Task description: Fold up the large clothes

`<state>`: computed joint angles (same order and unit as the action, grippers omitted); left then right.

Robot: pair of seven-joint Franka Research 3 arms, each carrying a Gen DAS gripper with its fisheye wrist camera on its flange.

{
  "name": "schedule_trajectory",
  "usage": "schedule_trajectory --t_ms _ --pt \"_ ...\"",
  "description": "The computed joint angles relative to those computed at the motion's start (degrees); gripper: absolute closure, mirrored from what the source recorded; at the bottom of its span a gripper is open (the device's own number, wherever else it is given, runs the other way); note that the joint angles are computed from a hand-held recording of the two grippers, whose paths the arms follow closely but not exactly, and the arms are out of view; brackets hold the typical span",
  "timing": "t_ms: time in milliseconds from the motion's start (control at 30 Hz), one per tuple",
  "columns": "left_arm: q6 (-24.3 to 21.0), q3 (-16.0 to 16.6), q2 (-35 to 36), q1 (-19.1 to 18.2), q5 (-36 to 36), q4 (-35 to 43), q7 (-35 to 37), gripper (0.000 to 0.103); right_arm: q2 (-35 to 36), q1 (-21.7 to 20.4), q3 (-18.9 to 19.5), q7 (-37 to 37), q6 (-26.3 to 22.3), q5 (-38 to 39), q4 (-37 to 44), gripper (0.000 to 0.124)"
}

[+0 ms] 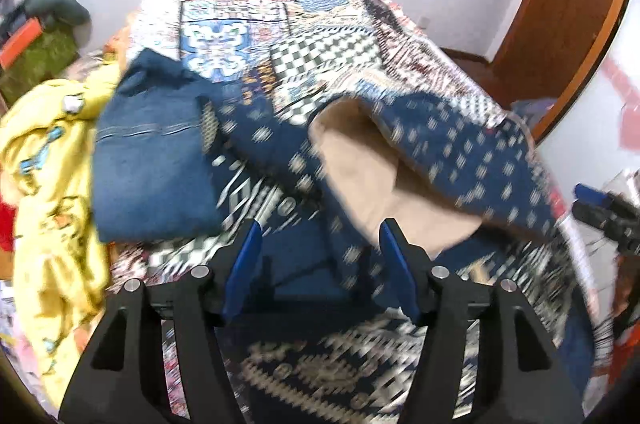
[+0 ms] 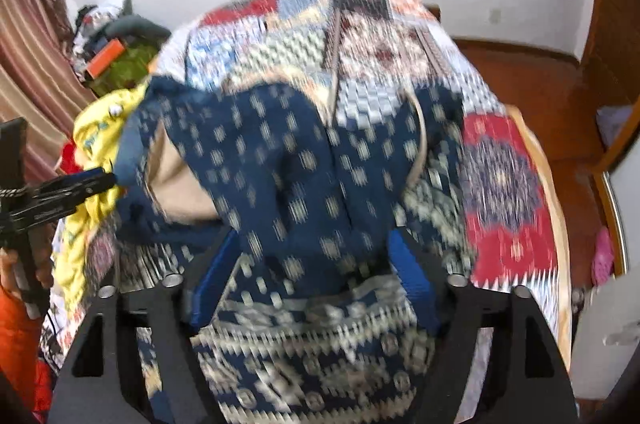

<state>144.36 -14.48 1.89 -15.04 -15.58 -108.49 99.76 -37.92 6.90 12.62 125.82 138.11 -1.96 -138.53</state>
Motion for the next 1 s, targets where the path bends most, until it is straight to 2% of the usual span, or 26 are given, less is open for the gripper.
schedule_trajectory --t_ms 100,200,333,400,467,500,600,767,867,1000 --pt "-2.8 -1.0 4.5 0.0 -4.5 6.3 2.5 0.043 2.5 -1.8 1.2 0.7 2.4 -2.6 1.9 0.046" --pt "-4.5 -2.5 8.8 0.1 -5.8 11.1 3.5 0.043 4.8 -2.2 1.8 2.3 3.3 -3.7 2.9 0.045" --pt "-7.0 -3.7 15.8 -1.4 -2.6 18.6 0.0 0.043 5.8 -1.7 0.8 4.1 3.9 -3.7 2.2 0.045" --pt "-7.1 -3.6 17.9 -2.5 0.5 20.4 -3.6 0.053 4.3 -0.9 -0.2 4.1 3.8 -2.7 0.4 0.045" --pt "-8.2 -4.5 19.5 -2.3 1.1 22.0 -4.6 0.083 3.6 -0.9 -0.5 4.4 3.4 -2.2 -0.4 0.045" --pt "-7.8 -4.9 19.4 -2.2 1.0 21.7 -4.7 0.087 3.1 -0.9 -0.7 4.4 3.3 -2.0 -1.0 0.045" --pt "-4.1 -5.6 16.5 -2.6 2.5 18.1 -4.5 0.091 1.2 -1.4 -0.9 4.9 1.8 -1.5 -2.0 0.045" --pt "0.2 -7.8 5.3 -1.1 -5.4 7.7 5.3 0.092 -2.6 -2.0 -0.8 6.0 0.0 -0.6 -3.0 0.045" --pt "0.3 -6.7 -1.9 -2.3 -12.6 2.1 12.0 0.092 -4.2 -2.0 -0.3 6.1 -0.9 -0.2 -2.6 0.045" --pt "-1.3 -3.5 -10.0 -5.6 -19.6 -5.3 17.3 0.092 -6.4 -1.6 1.0 6.4 -1.9 -0.2 -1.7 0.045"
